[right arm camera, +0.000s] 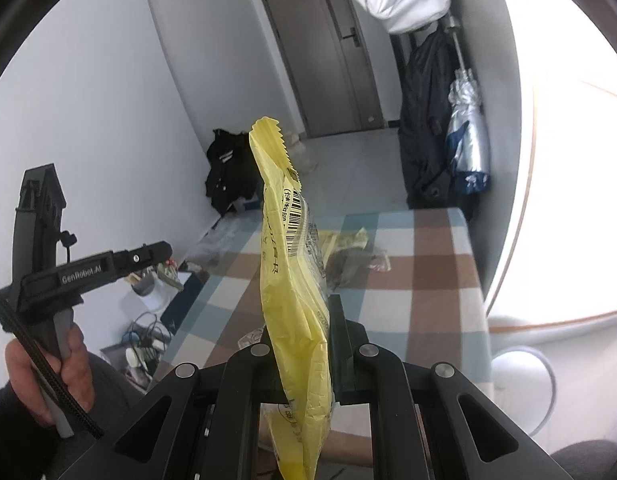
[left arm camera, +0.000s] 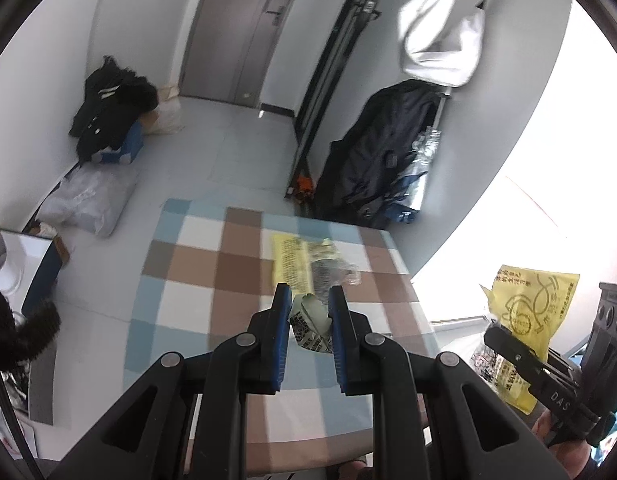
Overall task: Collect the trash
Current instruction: 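Carry the yellow bag and green wrapper over the white trash bin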
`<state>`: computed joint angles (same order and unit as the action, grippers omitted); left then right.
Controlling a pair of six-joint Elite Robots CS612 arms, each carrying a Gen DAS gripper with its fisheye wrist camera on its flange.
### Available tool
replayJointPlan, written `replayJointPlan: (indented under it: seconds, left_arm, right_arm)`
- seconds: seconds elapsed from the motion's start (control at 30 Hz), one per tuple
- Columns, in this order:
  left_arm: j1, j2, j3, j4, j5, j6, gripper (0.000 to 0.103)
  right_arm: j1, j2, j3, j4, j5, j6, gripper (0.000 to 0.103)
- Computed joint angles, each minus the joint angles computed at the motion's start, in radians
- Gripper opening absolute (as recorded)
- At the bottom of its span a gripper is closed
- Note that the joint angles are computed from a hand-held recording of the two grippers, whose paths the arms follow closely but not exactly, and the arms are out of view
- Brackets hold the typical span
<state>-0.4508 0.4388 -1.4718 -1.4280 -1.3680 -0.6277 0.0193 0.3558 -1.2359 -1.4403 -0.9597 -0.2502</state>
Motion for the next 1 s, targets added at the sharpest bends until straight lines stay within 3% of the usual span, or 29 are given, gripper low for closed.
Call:
replayJointPlan:
  seconds: [0.57,1.0]
  left_arm:
    - [-0.053,-0.118,0.24,-0.191,-0.074,0.107,0.014]
    - [-0.08,-0.231,0.543,-0.321,-0.198,0.184,0.014]
  right_arm:
    - [-0.08,-0.053,0.061,-0.131,0.018,0.041,0.011]
    - [-0.147,-0.07,0.131,-0.174,-0.095,0.134,0.011]
